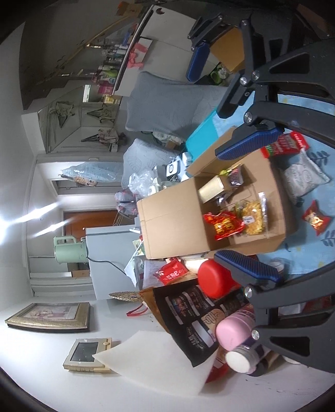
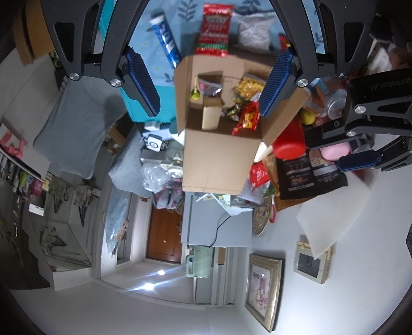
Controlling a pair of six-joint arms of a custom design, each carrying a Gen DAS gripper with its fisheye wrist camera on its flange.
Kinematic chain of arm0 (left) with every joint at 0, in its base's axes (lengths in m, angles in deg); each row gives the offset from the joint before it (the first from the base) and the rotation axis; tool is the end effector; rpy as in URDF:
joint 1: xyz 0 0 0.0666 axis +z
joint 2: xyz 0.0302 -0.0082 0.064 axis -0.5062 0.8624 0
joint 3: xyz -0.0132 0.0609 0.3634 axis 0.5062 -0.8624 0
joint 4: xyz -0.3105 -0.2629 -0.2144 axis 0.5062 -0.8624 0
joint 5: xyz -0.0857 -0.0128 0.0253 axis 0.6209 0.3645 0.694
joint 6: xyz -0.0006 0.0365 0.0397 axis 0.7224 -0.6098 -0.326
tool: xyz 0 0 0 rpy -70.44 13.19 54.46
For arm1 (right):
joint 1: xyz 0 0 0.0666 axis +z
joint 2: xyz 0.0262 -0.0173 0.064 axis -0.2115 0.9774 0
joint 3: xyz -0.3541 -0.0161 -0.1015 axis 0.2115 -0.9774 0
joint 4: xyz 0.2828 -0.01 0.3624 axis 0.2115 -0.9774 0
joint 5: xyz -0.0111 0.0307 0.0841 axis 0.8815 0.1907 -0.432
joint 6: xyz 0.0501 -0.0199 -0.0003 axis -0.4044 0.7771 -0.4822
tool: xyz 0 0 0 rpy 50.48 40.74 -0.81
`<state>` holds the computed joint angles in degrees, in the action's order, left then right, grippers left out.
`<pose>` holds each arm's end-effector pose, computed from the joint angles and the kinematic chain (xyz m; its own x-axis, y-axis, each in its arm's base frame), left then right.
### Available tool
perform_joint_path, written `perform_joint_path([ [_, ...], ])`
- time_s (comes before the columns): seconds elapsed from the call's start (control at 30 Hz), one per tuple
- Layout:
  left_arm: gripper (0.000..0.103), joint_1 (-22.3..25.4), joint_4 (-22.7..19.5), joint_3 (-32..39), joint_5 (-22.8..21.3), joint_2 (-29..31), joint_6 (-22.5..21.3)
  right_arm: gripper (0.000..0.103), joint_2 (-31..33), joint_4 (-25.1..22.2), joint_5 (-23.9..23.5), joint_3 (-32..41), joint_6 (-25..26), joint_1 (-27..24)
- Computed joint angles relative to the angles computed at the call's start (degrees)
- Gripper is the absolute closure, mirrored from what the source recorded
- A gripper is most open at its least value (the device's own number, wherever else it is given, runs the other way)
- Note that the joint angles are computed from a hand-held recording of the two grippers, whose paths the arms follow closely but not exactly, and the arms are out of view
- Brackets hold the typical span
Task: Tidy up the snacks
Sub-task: 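Withdraw both tools from the box back toward the snacks on the table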
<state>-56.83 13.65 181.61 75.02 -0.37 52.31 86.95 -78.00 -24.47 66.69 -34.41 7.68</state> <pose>0.4676 -0.2409 0.6670 -0.3561 0.3458 -0.8681 0.6581 0.7524 0.0297 0.3555 0.1074 0.6612 -0.4651 0.0739 -0.8822 0.2804 0.9575 -0.0676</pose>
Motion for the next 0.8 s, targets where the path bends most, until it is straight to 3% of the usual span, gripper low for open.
perform_joint_path([
  [0.17,0.031,1.0,1.1,-6.4,1.8,-4.3,-2.1,0.022,-2.8,-0.3,2.4,-3.9,-2.4,3.1],
  [0.37,0.031,2.4,1.1,-12.6,3.6,-8.2,-2.1,0.022,-5.4,-1.4,2.1,-8.3,-5.7,6.1],
  [0.57,0.031,3.3,0.3,-17.6,3.5,-11.0,-3.3,0.022,-6.6,-2.3,-0.8,-12.2,-8.9,7.6],
  [0.8,0.031,4.9,-1.6,-20.6,4.9,-11.3,-1.7,0.022,-6.9,-3.2,-6.9,-16.8,-11.7,7.7],
])
